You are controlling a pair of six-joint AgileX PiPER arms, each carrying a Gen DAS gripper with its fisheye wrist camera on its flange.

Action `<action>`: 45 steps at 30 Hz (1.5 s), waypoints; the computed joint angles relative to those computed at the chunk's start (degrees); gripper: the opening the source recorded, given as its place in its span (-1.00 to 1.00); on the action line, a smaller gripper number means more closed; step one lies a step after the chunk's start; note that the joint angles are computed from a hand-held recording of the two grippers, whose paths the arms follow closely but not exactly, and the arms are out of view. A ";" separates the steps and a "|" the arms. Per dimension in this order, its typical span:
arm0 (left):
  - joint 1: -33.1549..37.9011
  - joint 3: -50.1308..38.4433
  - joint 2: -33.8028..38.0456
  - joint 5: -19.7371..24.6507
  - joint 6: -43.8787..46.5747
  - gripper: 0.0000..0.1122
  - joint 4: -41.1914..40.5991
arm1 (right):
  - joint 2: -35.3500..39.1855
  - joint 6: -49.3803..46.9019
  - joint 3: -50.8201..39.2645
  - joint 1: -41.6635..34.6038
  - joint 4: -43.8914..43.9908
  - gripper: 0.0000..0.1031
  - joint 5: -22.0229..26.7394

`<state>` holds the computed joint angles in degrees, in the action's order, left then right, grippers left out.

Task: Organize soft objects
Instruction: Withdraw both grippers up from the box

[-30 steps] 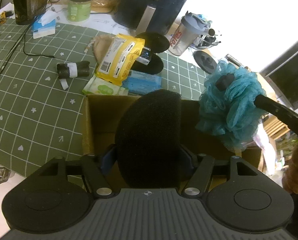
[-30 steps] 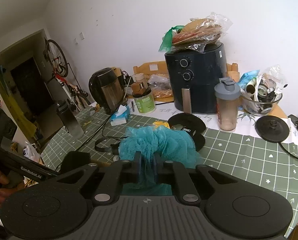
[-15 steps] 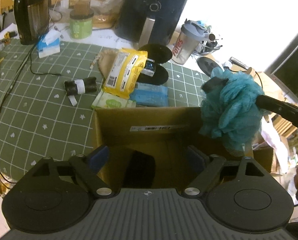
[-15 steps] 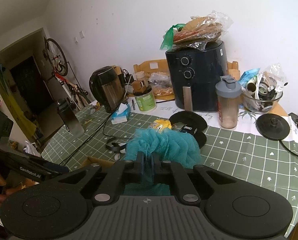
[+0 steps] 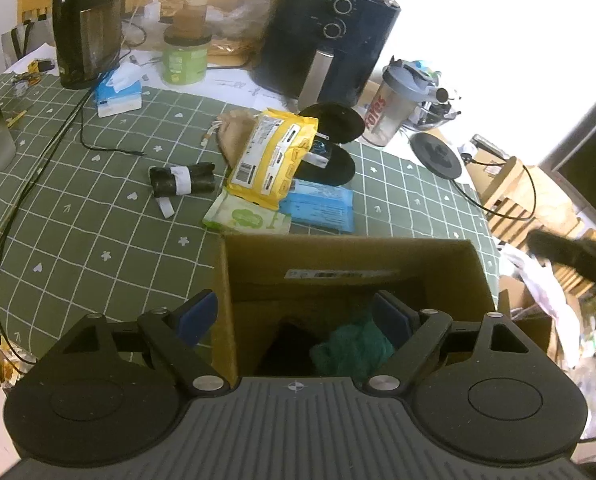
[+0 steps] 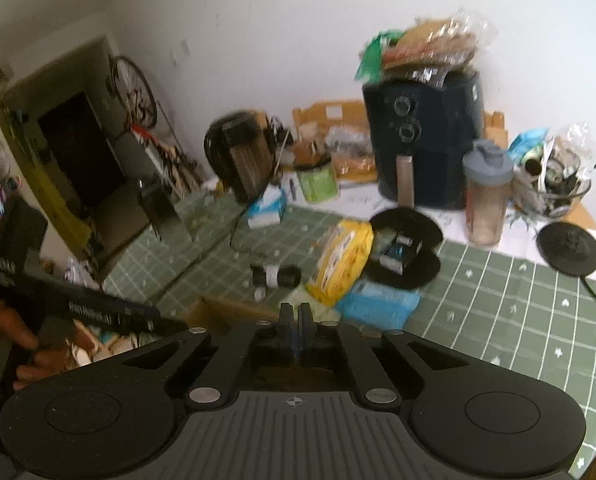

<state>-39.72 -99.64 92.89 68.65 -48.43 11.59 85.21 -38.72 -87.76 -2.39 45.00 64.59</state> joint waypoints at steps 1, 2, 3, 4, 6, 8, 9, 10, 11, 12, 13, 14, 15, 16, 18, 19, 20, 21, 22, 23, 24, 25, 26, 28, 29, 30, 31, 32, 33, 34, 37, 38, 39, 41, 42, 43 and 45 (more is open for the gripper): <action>0.14 0.17 -0.14 0.00 -0.04 0.52 -0.06 | -0.22 0.21 0.40 0.53 -0.52 -0.89 -0.19; 0.22 0.34 -0.27 -0.04 -0.06 0.52 -0.11 | -0.38 0.27 0.87 0.92 -0.83 -0.89 -0.19; 0.36 0.54 -0.46 -0.06 0.01 0.52 -0.21 | -0.35 0.57 0.98 1.32 -1.15 -0.87 0.09; 0.46 0.73 -0.60 -0.12 0.05 0.52 -0.29 | -0.37 0.73 1.11 1.61 -1.39 -0.81 0.24; 0.67 1.41 -1.06 -0.43 0.13 0.52 -0.50 | -0.72 1.28 1.75 2.59 -2.27 -0.70 -0.19; 0.89 1.79 -1.36 -0.60 0.31 0.52 -0.78 | -0.78 2.28 1.95 3.61 -3.47 -0.47 -0.41; 0.98 2.02 -1.56 -0.73 0.41 0.52 -0.86 | -0.53 3.04 1.69 4.22 -4.27 -0.21 -0.67; 0.99 2.09 -1.60 -0.84 0.46 0.52 -0.85 | -0.62 3.87 1.72 4.80 -5.18 0.18 -0.99; 1.16 2.37 -1.81 -1.11 0.63 0.52 -0.93 | -0.63 4.37 1.78 5.18 -5.87 0.51 -1.28; 1.31 2.68 -2.06 -1.37 0.76 0.52 -1.00 | -0.63 4.59 1.87 5.45 -6.33 0.64 -1.50; 1.50 2.98 -2.27 -1.61 0.91 0.52 -1.11 | -0.71 5.23 1.91 5.99 -7.29 0.88 -1.96; 1.61 3.09 -2.36 -1.72 0.99 0.52 -1.21 | -0.93 6.18 2.13 6.76 -8.77 1.00 -2.87; 1.80 3.36 -2.54 -1.95 1.15 0.52 -1.36 | -1.19 7.27 2.43 7.59 -10.60 1.00 -3.99; 1.98 3.66 -2.72 -2.19 1.28 0.52 -1.52 | -1.15 8.89 2.32 8.74 -12.99 1.00 -4.70; 2.28 4.12 -3.05 -2.47 1.52 0.52 -1.80 | -0.59 11.46 1.77 10.16 -16.42 1.00 -4.77; 2.49 4.37 -3.23 -2.66 1.70 0.52 -1.98 | -0.54 12.26 1.85 10.55 -17.31 1.00 -4.82; 2.67 4.55 -3.36 -2.82 1.89 0.52 -2.12 | -0.47 12.74 1.83 10.76 -17.79 1.00 -4.75; 2.70 4.63 -3.44 -2.92 1.91 0.52 -2.14 | -0.38 13.20 1.79 11.07 -18.23 1.00 -4.76; 2.84 4.98 -3.69 -3.20 2.03 0.52 -2.22 | -0.37 13.81 1.80 11.45 -18.89 1.00 -4.85; 3.03 5.16 -3.81 -3.39 2.22 0.52 -2.37 | -0.25 14.27 1.69 11.76 -19.43 1.00 -4.89; 3.30 5.41 -3.97 -3.59 2.55 0.52 -2.60 | -0.22 14.81 1.58 12.11 -19.99 1.00 -4.89; 3.53 5.58 -4.07 -3.77 2.86 0.52 -2.80 | -0.19 15.33 1.59 12.48 -20.62 1.00 -5.02; 3.73 5.80 -4.20 -3.99 3.14 0.52 -2.99 | -0.19 15.84 1.54 12.79 -21.18 1.00 -5.06; 4.18 6.28 -4.51 -4.40 3.77 0.52 -3.42 | -0.17 17.00 1.49 13.51 -22.36 1.00 -5.13; 4.33 6.53 -4.66 -4.63 3.95 0.52 -3.58 | -0.12 17.39 1.47 13.71 -22.72 1.00 -5.16; 4.56 6.80 -4.86 -4.87 4.24 0.52 -3.83 | -0.04 17.96 1.41 13.95 -23.21 1.00 -5.16; 4.78 7.05 -5.00 -5.12 4.55 0.52 -4.08 | 0.05 18.48 1.24 14.15 -23.61 1.00 -5.09; 5.01 7.28 -5.14 -5.38 4.87 0.52 -4.35 | 0.06 18.91 1.25 14.24 -23.90 1.00 -5.05; 5.24 7.54 -5.29 -5.67 5.21 0.52 -4.62 | 0.17 19.28 1.17 14.13 -23.93 1.00 -4.90; 5.50 8.04 -5.65 -6.13 5.55 0.52 -4.95 | 0.36 19.57 0.94 13.86 -23.59 1.00 -4.50; 6.15 9.52 -6.61 -7.74 6.38 0.52 -6.02 | 0.73 20.58 0.51 12.88 -22.60 1.00 -3.53; 6.31 9.91 -6.86 -8.10 6.55 0.52 -6.29 | 0.84 21.02 0.39 12.61 -22.59 1.00 -3.41; 6.54 10.22 -7.05 -8.40 6.83 0.52 -6.62 | 0.86 21.26 0.33 12.38 -22.69 1.00 -3.35; 6.89 10.72 -7.33 -8.91 7.17 0.52 -7.13 | 0.98 21.70 0.10 12.14 -23.25 1.00 -3.38; 7.04 10.94 -7.49 -9.10 7.24 0.52 -7.31 | 1.03 21.78 -0.02 12.02 -23.48 1.00 -3.33; 7.14 11.21 -7.66 -9.38 7.22 0.52 -7.42 | 1.22 21.72 -0.33 11.77 -23.66 1.00 -3.14; 7.36 11.65 -7.99 -9.83 7.28 0.52 -7.64 | 1.55 21.52 -0.89 11.34 -23.84 1.00 -2.85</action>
